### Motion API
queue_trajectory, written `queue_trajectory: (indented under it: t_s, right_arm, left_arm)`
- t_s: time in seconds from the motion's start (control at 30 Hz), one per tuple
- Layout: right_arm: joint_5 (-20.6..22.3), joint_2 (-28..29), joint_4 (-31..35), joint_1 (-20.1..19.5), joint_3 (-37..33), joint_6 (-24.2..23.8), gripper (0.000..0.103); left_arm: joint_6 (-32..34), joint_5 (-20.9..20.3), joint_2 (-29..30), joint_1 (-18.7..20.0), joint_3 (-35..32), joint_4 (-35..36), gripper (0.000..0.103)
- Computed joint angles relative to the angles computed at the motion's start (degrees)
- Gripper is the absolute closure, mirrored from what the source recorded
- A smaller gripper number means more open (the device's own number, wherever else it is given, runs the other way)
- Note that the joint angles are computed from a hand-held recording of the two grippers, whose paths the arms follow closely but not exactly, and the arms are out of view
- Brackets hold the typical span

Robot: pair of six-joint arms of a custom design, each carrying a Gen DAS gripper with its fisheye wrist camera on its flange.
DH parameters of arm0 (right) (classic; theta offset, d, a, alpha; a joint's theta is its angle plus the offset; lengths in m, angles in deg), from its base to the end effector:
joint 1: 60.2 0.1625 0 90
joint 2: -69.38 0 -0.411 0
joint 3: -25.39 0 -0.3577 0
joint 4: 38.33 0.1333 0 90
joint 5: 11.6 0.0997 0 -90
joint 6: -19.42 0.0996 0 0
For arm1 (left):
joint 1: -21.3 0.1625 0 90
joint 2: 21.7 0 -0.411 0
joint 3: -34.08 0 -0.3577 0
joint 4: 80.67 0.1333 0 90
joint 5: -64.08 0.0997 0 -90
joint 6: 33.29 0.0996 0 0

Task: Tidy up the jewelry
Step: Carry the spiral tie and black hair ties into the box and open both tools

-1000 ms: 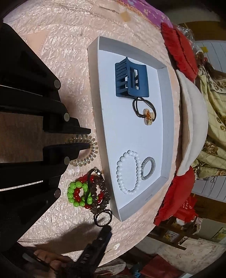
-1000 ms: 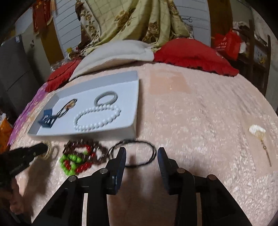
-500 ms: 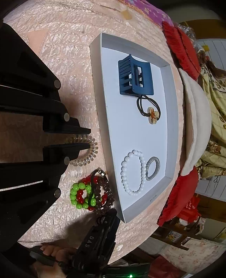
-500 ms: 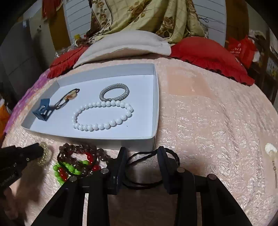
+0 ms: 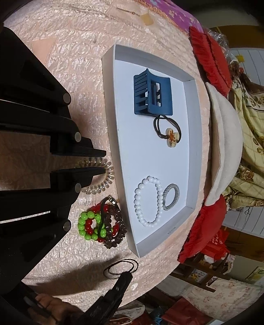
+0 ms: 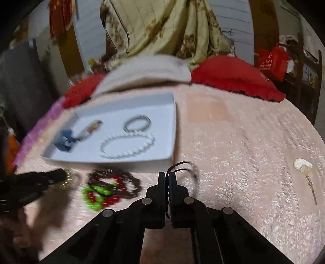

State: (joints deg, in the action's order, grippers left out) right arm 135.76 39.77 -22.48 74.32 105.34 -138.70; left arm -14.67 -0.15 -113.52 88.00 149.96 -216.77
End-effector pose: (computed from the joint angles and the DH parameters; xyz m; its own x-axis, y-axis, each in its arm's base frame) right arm 0.3971 -0.3333 0.0008 -0.8171 0.1171 0.5645 -0.3631 0.6559 -0.6617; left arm -0.0117 -0.4736 0.3817 -0.7279 0.4674 -0.5017 0.6321 0.7409 -0.2269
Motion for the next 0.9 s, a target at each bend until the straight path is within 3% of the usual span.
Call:
queue_trajectory:
  t_s: [0.27, 0.6, 0.9]
  right_arm:
    - [-5.8, -1.1, -6.3, 2.6, 0.1, -4.3, 0.1]
    - [-10.2, 6.2, 0.2, 3.8, -11.2, -5.9, 0.1]
    - [-10.3, 6.5, -0.1, 3.7, -11.3, -6.3, 0.1]
  left_arm:
    - [-0.5, -2.9, -1.7, 1.0, -2.2, 1.7, 0.095]
    - [-0.8, -2.8, -3.6, 1.0, -3.1, 2.2, 0.095]
    - [-1.6, -1.8, -4.1, -0.2, -2.8, 2.6, 0.095]
